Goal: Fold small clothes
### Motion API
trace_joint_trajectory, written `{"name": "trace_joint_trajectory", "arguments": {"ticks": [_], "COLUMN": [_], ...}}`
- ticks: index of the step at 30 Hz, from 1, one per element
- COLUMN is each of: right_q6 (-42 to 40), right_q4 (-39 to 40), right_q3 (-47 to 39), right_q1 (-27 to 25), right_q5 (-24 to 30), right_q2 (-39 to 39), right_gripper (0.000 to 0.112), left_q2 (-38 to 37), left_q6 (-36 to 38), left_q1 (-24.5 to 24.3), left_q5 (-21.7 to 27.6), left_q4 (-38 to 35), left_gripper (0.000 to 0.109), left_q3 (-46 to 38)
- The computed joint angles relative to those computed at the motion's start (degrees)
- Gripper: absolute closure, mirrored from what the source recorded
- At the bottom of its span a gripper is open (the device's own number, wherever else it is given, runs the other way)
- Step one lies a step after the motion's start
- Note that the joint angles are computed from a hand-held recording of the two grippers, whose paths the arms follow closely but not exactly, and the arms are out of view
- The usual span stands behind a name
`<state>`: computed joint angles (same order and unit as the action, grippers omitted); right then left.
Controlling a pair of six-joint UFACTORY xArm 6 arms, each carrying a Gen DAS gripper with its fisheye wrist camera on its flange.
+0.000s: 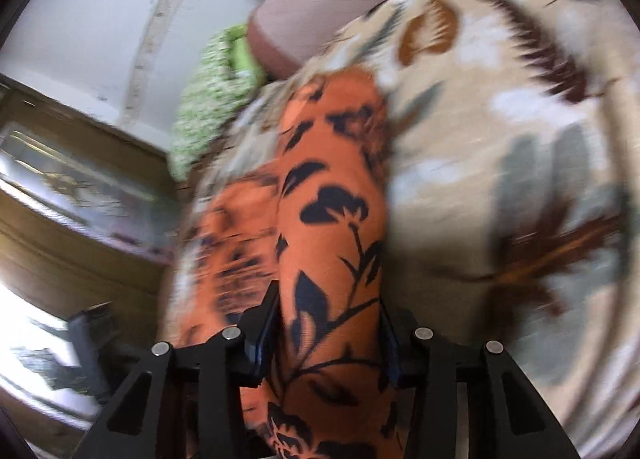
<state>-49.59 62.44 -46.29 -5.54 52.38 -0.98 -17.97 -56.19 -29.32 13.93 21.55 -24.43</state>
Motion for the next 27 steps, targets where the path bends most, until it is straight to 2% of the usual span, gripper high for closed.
{"name": "trace_joint_trajectory", "arguments": {"ticks": [2, 7, 10, 12, 13, 15, 16, 18, 21, 24, 25, 27], "right_q6": [2.6, -1.2, -4.7, -4.2, -3.5, -1.6, 0.3, 3.8, 14.4, 24.4, 23.9, 26.7], "right_q4": [0.0, -0.7, 3.2, 2.0, 1.0, -0.8, -2.8, -6.0, -16.9, -27.9, -28.0, -29.7], "right_q3": [-0.6, 3.2, 2.5, 0.1, -1.3, -3.7, -6.0, -9.9, -18.1, -27.8, -27.7, -27.9], "right_q1": [-1.6, 1.4, 1.6, 3.1, 4.4, 7.5, 9.1, 11.6, 14.7, 16.4, 17.1, 17.2], "right_q5": [1.2, -8.7, -8.0, -6.8, -7.6, -10.2, -11.1, -12.6, -14.4, -11.0, -13.3, -12.5], "right_q2": [1.4, -6.4, -8.3, -7.2, -6.3, -4.6, -2.8, 0.9, 10.5, 22.3, 22.5, 21.4], "right_gripper": [0.053, 0.053, 0.053, 0.053, 0.054, 0.068, 0.072, 0.073, 0.073, 0.074, 0.074, 0.072], "left_q2": [-1.0, -6.8, -8.2, -7.8, -7.0, -4.7, -3.4, -1.5, -1.3, -1.3, -1.4, -2.1], "left_q6": [-2.0, -6.8, -13.3, -15.2, -16.1, -17.3, -16.5, -15.3, -15.5, -16.0, -16.0, -16.8], "left_q1": [-0.3, -2.5, -3.3, -3.7, -4.0, -3.8, -2.9, -0.9, 1.9, 3.7, 3.7, 3.0], "left_q5": [1.3, 10.4, 17.1, 20.7, 22.9, 26.0, 25.5, 23.4, 18.8, 15.7, 15.7, 16.4], "left_q4": [0.8, 8.5, 18.5, 22.9, 25.0, 27.0, 26.3, 24.6, 24.5, 25.7, 26.1, 26.5], "left_gripper": [0.066, 0.06, 0.043, 0.043, 0.043, 0.043, 0.043, 0.043, 0.043, 0.042, 0.042, 0.042], "left_q3": [-0.1, -0.9, -3.1, -4.1, -4.9, -5.7, -5.6, -4.6, -1.6, -0.3, -0.2, 0.1]}}
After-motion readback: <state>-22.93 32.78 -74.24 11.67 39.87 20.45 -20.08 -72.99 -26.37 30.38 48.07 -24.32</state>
